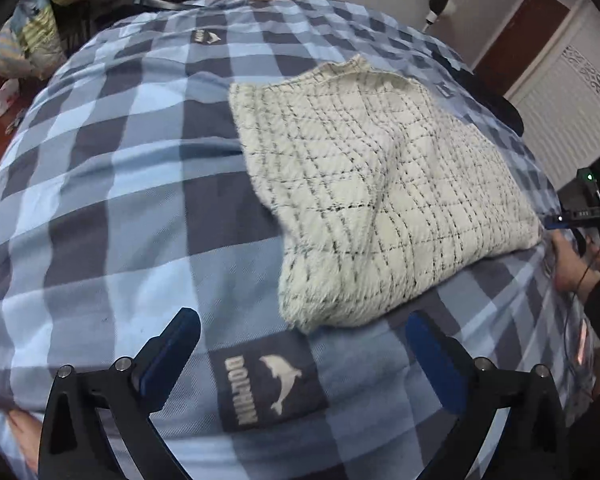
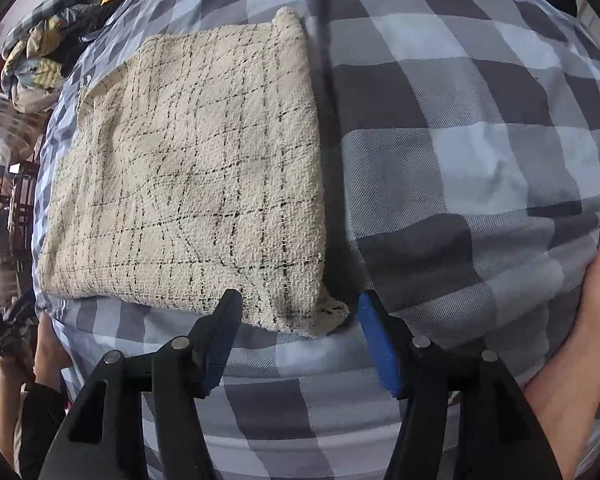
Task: Fold small clothes
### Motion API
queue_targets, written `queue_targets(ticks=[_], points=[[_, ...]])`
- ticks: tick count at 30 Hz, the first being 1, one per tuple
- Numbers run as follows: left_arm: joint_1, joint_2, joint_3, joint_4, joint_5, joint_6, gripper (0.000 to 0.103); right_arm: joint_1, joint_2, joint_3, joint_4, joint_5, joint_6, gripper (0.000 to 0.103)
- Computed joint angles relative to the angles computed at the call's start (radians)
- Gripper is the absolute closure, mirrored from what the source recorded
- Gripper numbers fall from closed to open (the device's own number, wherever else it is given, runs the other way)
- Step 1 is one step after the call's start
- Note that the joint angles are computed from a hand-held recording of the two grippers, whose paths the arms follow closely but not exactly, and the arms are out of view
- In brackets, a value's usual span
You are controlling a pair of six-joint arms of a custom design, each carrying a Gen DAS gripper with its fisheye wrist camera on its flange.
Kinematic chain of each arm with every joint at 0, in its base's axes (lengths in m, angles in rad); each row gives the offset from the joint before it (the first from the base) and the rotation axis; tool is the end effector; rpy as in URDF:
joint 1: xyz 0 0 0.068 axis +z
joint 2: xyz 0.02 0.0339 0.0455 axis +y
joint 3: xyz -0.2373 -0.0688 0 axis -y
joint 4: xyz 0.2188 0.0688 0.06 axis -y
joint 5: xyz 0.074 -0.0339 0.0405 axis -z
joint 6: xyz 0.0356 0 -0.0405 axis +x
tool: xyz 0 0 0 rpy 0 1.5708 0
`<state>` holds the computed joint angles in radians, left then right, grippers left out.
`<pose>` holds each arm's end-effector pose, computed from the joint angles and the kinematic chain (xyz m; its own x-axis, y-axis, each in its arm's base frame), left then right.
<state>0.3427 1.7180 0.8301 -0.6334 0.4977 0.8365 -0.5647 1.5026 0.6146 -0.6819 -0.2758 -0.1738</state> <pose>0.2361 0.0662 0.1112 -0.8330 0.3953 -0.3871 0.5153 0.8090 -0.2828 0.1644 -0.0927 0.1101 -0.9210 0.3865 -0.0480 0.3609 0.8933 0.2681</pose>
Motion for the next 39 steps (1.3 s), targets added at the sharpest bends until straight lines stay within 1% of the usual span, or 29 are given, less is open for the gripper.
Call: queue_targets(ticks=[1, 4, 9, 10, 11, 12, 13, 14, 15, 16, 18, 19, 20, 21, 22, 23, 25, 27, 28, 29, 31, 32, 33, 35, 36, 38, 39], points=[[-0.037, 0.04, 0.002, 0.031, -0.011, -0.027, 0.0, 0.004, 0.012, 0.0, 0.005, -0.005, -0.002, 0.046], [-0.119, 0.133, 0.03, 0.076, -0.017, -0.085, 0.0, 0.055, 0.04, -0.008, 0.023, -0.034, 0.013, 0.046], [-0.218, 0.212, 0.065, 0.108, 0.032, -0.188, 0.0, 0.092, -0.016, -0.039, 0.015, -0.013, -0.05, 0.045], [-0.231, 0.233, 0.076, 0.109, 0.033, -0.203, 0.0, 0.103, -0.026, -0.049, 0.024, -0.01, -0.067, 0.042], [-0.242, 0.252, 0.089, 0.104, 0.032, -0.214, 0.003, 0.114, -0.026, -0.059, 0.039, -0.006, -0.077, 0.032], [-0.248, 0.26, 0.089, 0.11, 0.028, -0.218, 0.016, 0.12, -0.018, -0.064, 0.053, -0.006, -0.079, 0.028], [-0.253, 0.259, 0.074, 0.138, 0.019, -0.228, 0.029, 0.127, -0.005, -0.073, 0.079, -0.006, -0.073, 0.028], [-0.259, 0.235, 0.053, 0.151, -0.005, -0.242, 0.064, 0.139, 0.02, -0.076, 0.109, -0.003, -0.055, 0.028], [-0.269, 0.22, 0.049, 0.162, -0.05, -0.274, 0.077, 0.138, 0.04, -0.074, 0.122, -0.003, -0.05, 0.028], [-0.258, 0.24, 0.069, 0.143, -0.041, -0.283, 0.077, 0.142, 0.059, -0.066, 0.13, -0.002, -0.041, 0.028], [-0.226, 0.268, 0.103, 0.094, 0.007, -0.3, 0.082, 0.162, 0.099, -0.051, 0.155, 0.012, -0.031, 0.029], [-0.224, 0.268, 0.106, 0.083, 0.015, -0.297, 0.083, 0.17, 0.106, -0.051, 0.166, 0.018, -0.034, 0.033], [-0.222, 0.259, 0.103, 0.077, 0.021, -0.289, 0.084, 0.169, 0.095, -0.057, 0.171, 0.025, -0.042, 0.056], [-0.226, 0.241, 0.098, 0.067, 0.032, -0.283, 0.085, 0.168, 0.092, -0.057, 0.172, 0.031, -0.047, 0.09], [-0.218, 0.232, 0.097, 0.054, 0.046, -0.276, 0.086, 0.16, 0.097, -0.048, 0.165, 0.035, -0.046, 0.095], [-0.204, 0.227, 0.104, 0.028, 0.064, -0.271, 0.086, 0.133, 0.107, -0.034, 0.148, 0.015, -0.044, 0.095], [-0.157, 0.252, 0.151, -0.06, 0.126, -0.265, 0.087, 0.079, 0.087, -0.026, 0.114, -0.038, -0.064, 0.095], [-0.126, 0.246, 0.173, -0.141, 0.182, -0.247, 0.087, 0.067, 0.021, -0.023, 0.062, -0.038, -0.108, 0.096], [-0.115, 0.231, 0.172, -0.177, 0.199, -0.221, 0.087, 0.056, -0.006, -0.019, 0.035, -0.046, -0.124, 0.096], [-0.075, 0.211, 0.176, -0.258, 0.214, -0.153, 0.088, 0.042, -0.032, -0.015, 0.006, -0.058, -0.137, 0.096], [-0.054, 0.179, 0.196, -0.373, 0.238, -0.091, 0.089, 0.001, -0.084, 0.015, -0.077, -0.081, -0.173, 0.096], [-0.037, 0.157, 0.205, -0.436, 0.24, -0.053, 0.092, -0.029, -0.103, 0.038, -0.132, -0.097, -0.199, 0.097], [-0.024, 0.154, 0.21, -0.479, 0.237, -0.021, 0.092, -0.061, -0.121, 0.051, -0.175, -0.104, -0.228, 0.097], [0.008, 0.115, 0.195, -0.533, 0.197, 0.028, 0.092, -0.094, -0.145, 0.069, -0.232, -0.093, -0.27, 0.097], [0.029, 0.106, 0.181, -0.548, 0.158, 0.054, 0.092, -0.1, -0.126, 0.088, -0.235, -0.075, -0.273, 0.097], [0.069, 0.119, 0.169, -0.562, 0.109, 0.078, 0.092, -0.106, -0.133, 0.088, -0.284, -0.021, -0.266, 0.097], [0.091, 0.123, 0.156, -0.547, 0.071, 0.09, 0.092, -0.116, -0.141, 0.074, -0.315, -0.003, -0.279, 0.097]])
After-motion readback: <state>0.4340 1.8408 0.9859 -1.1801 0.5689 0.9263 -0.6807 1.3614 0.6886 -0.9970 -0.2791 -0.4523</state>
